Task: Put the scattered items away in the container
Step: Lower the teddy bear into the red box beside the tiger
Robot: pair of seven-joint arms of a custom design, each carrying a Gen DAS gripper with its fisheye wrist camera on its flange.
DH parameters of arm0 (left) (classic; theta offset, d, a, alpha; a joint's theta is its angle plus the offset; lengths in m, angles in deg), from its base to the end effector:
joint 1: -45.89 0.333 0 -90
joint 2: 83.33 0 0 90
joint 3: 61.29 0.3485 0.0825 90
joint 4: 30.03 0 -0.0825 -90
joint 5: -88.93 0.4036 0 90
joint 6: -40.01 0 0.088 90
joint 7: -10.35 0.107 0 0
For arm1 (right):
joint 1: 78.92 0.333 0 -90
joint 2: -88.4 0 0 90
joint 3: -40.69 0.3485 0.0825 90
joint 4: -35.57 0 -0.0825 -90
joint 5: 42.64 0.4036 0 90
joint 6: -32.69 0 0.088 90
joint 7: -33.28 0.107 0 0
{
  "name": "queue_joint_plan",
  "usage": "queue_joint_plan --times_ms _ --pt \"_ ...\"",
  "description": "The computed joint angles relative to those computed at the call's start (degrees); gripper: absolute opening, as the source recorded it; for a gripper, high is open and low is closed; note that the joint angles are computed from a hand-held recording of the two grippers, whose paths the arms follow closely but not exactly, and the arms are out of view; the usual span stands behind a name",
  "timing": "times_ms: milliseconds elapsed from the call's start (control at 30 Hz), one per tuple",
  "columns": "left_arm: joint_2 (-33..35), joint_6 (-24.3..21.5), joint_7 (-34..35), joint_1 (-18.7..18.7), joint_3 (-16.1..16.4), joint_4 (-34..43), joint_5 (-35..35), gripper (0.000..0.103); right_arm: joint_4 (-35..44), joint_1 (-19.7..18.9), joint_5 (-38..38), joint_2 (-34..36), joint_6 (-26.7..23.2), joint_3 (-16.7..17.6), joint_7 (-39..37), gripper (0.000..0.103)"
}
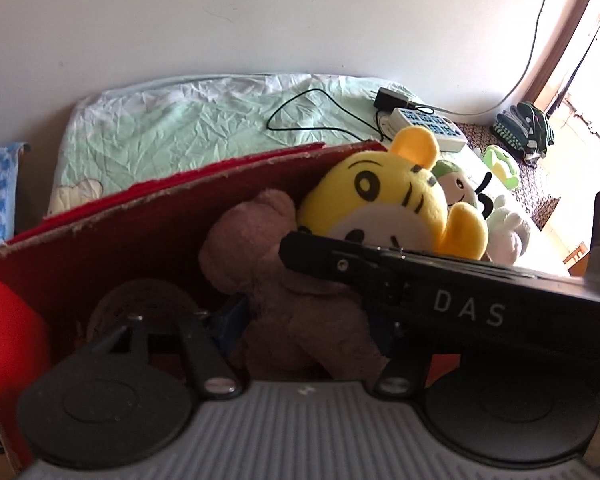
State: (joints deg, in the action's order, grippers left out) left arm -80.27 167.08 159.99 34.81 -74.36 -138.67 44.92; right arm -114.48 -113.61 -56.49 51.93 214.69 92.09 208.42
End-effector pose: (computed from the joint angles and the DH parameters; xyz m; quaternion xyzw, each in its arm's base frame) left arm 0.5602 -0.2729 0.5337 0.2339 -0.9054 0.3518 0.0423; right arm 0.4145 0.1902 0.4980 -0.3275 0.7988 -0.2393 0.4443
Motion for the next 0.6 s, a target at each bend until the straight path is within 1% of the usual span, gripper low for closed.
queue_joint_plan --times_ms 33,100,133,167,200,233,300,400,500,600 --pt "-0.1 -0.6 0.1 0.2 0.1 0.0 -0.2 0.066 0.2 1.3 -0.2 0.7 -0.5 -1.1 -0.8 0.020" --pt "-0.1 -3.1 0.0 0.9 0.7 0.3 -1.6 0.069 0.5 1.9 -0.8 0.7 -1.6 -1.7 -1.2 0.019" --pt "-0.1 -4.3 -0.1 1.4 0.9 0.7 -2.3 0.074 1.0 1.6 -0.9 0.0 -3.6 -1.2 -0.6 0.019" --pt "-0.2 -5.2 -0.2 1.7 1.2 0.9 -2.6 0.078 1.1 1.7 -1.4 -0.4 -4.0 -1.3 -0.1 0.019" --pt "-0.3 -6.4 -0.5 2.1 1.4 0.9 -2.7 0.084 1.1 1.7 -2.0 -1.0 -4.1 -1.2 0.4 0.019" --pt "-0.4 -7.7 -0.7 2.3 1.5 1.1 -2.7 0.086 1.2 1.4 -2.9 -1.5 -4.3 -0.9 0.7 0.019" --pt "-0.2 -9.9 -1.6 2.5 1.6 1.7 -1.7 0.086 1.2 0.4 -4.4 -2.8 -4.5 -0.2 1.3 0.019" --pt "-0.5 -10.4 -2.7 2.2 1.3 1.6 0.2 0.086 1.2 -0.7 -5.8 -2.8 -3.7 0.6 1.6 0.019" --pt "-0.2 -10.6 -4.3 1.8 1.1 1.5 1.9 0.088 0.9 -0.5 -5.8 -1.9 -3.3 0.6 2.0 0.019" --pt "-0.3 -10.7 -4.9 1.6 1.0 1.1 4.0 0.085 0.2 0.3 -5.2 -2.2 -2.5 -0.5 2.4 0.019"
